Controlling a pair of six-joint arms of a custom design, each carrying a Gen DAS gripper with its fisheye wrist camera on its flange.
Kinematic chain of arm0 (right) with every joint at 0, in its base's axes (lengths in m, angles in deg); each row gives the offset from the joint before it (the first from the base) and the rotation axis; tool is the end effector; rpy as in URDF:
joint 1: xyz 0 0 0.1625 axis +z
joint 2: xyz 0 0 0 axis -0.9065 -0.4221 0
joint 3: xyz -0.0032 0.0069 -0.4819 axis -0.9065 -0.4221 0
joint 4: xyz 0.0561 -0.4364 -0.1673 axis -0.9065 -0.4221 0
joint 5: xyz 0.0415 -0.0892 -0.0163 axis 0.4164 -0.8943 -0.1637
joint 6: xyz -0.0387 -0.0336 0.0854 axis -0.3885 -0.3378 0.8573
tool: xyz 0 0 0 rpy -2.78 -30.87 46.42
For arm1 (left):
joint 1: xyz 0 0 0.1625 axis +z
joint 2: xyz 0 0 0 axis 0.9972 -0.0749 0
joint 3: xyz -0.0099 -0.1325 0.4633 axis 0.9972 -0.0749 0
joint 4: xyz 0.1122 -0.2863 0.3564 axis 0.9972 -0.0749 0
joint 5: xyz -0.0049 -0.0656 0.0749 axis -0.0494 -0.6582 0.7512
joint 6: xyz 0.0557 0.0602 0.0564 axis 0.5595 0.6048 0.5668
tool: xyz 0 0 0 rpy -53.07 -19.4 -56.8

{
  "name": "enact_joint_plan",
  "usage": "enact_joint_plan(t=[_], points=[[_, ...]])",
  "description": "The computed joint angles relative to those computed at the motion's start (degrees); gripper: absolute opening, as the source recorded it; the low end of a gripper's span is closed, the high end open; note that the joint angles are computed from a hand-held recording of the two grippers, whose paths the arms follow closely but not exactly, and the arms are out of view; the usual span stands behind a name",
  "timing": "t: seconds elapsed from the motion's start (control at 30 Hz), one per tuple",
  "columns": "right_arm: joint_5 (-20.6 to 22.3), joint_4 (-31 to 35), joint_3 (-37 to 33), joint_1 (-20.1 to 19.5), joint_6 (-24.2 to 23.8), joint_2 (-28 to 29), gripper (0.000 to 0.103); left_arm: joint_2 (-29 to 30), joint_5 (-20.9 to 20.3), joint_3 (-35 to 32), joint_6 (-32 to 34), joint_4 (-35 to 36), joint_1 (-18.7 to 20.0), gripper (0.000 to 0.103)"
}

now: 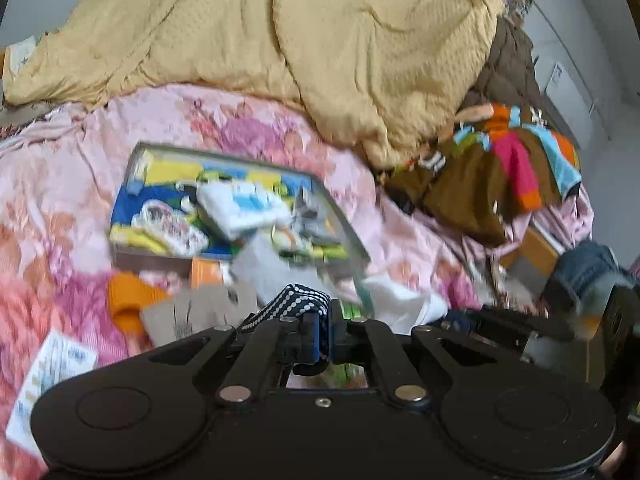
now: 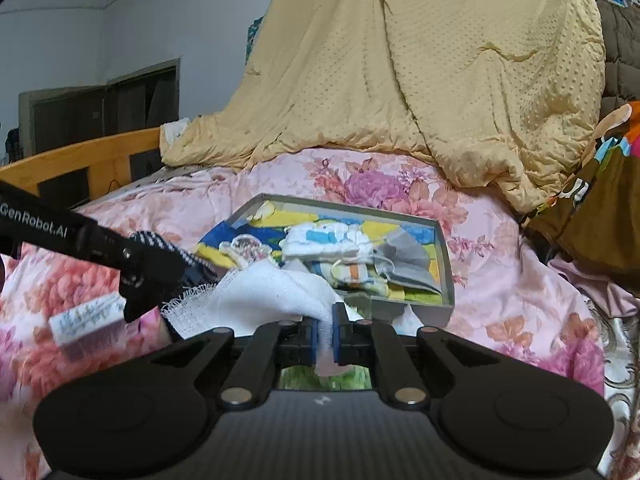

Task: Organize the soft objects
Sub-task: 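Carry the striped sock with the left tool to the tray while the right tool carries the white cloth there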

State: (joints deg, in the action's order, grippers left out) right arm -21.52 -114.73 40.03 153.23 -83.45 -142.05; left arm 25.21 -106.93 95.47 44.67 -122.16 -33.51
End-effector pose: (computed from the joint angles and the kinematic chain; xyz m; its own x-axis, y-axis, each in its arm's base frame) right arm 0.1260 -0.6858 0.1755 -0.5112 -0.6362 0.5779 -0.8512 0.2817 -0.4429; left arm -0.2114 -0.5993 0.1343 -0.9229 0.0163 -0.3846 0.3390 0.5079 -0.7919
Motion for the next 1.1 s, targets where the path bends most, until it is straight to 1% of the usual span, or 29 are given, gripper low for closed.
enact_joint_plan(t=[0.13, 0.27, 0.43, 0.57, 0.63, 0.67, 0.77, 0.87, 0.93, 0.97, 1.1], points=[[1.7, -1.4, -3.1, 0.9, 2.5, 2.8, 0.008, 0.0, -1.5, -2.6, 3.0, -1.5, 1.7, 0.003], [1.8, -3.1, -7.4, 1.9, 6.0, 6.5, 0.008, 0.5, -2.6, -5.2, 3.9, -2.5, 3.6, 0.003], [1.5, -1.7, -14.1, 3.3, 10.3, 11.4, 0.008, 2.3, -3.8, -10.7, 8.4, -1.9, 6.3, 0.003], [1.3, 2.1, -21.7, 4.8, 14.3, 16.1, 0.008, 3.8, -4.3, -16.0, 12.6, -0.4, 8.4, 0.003], [-0.4, 4.6, -25.7, 5.8, 16.3, 18.7, 0.008, 4.2, -5.2, -18.4, 13.4, 1.4, 9.5, 0.003], [-0.9, 4.8, -27.5, 6.1, 16.8, 20.0, 0.008, 4.5, -5.5, -19.4, 13.9, 2.4, 10.0, 0.003], [-2.5, 5.5, -31.3, 6.8, 16.3, 23.0, 0.008, 5.3, -7.4, -22.4, 16.3, 4.1, 11.6, 0.003], [-4.6, 8.7, -34.9, 6.9, 19.8, 25.1, 0.008, 6.3, -10.3, -24.9, 16.9, 4.5, 13.5, 0.003], [-6.2, 10.1, -36.4, 6.9, 21.1, 26.0, 0.008, 7.2, -10.4, -26.3, 16.7, 5.0, 14.4, 0.003], [-7.8, 11.9, -37.3, 7.0, 21.5, 26.4, 0.008, 7.7, -9.9, -26.9, 16.6, 5.3, 14.7, 0.003], [-9.1, 14.5, -37.9, 6.5, 22.1, 26.6, 0.009, 8.8, -8.0, -27.5, 15.3, 6.9, 16.0, 0.003]])
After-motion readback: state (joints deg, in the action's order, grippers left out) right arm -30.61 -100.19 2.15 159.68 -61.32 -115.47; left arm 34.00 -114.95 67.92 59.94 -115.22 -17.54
